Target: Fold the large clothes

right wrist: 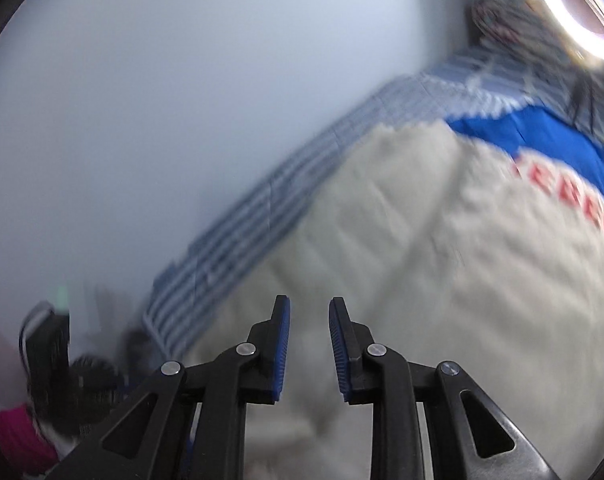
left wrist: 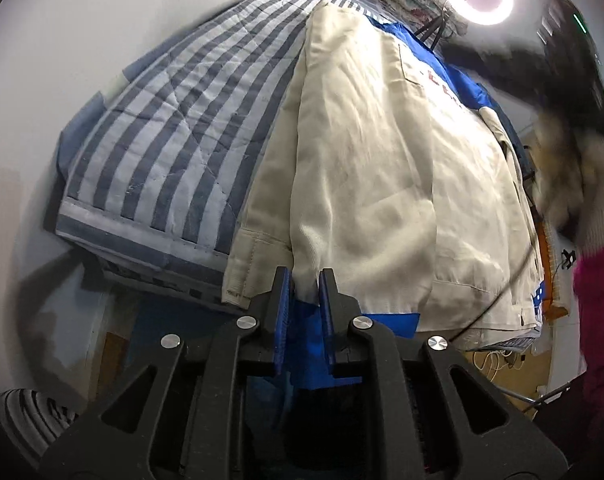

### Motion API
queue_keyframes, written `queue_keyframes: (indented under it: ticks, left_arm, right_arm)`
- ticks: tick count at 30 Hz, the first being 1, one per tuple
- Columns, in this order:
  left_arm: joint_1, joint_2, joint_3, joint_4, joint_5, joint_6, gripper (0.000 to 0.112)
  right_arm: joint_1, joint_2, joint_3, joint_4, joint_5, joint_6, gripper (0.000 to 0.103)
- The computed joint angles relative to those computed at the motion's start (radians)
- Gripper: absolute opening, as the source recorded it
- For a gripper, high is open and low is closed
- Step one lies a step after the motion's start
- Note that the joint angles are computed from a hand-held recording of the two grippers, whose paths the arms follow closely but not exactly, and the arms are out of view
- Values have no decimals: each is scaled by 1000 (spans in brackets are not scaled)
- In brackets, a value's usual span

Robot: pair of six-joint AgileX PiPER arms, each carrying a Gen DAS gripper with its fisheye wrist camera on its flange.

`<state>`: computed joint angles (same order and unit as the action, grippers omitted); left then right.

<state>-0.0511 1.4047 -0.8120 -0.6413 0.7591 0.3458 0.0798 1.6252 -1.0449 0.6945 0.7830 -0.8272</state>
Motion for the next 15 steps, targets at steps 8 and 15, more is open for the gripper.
queue_keyframes:
  ticks: [8, 15]
  left_arm:
    - [-32, 34, -1, -14, -31, 15, 13]
    - [-26, 47, 0, -30, -31, 72, 13]
  right_arm:
    - [170, 402, -508, -248, 124, 375, 44]
    - [259, 560, -703, -486, 249, 562, 25]
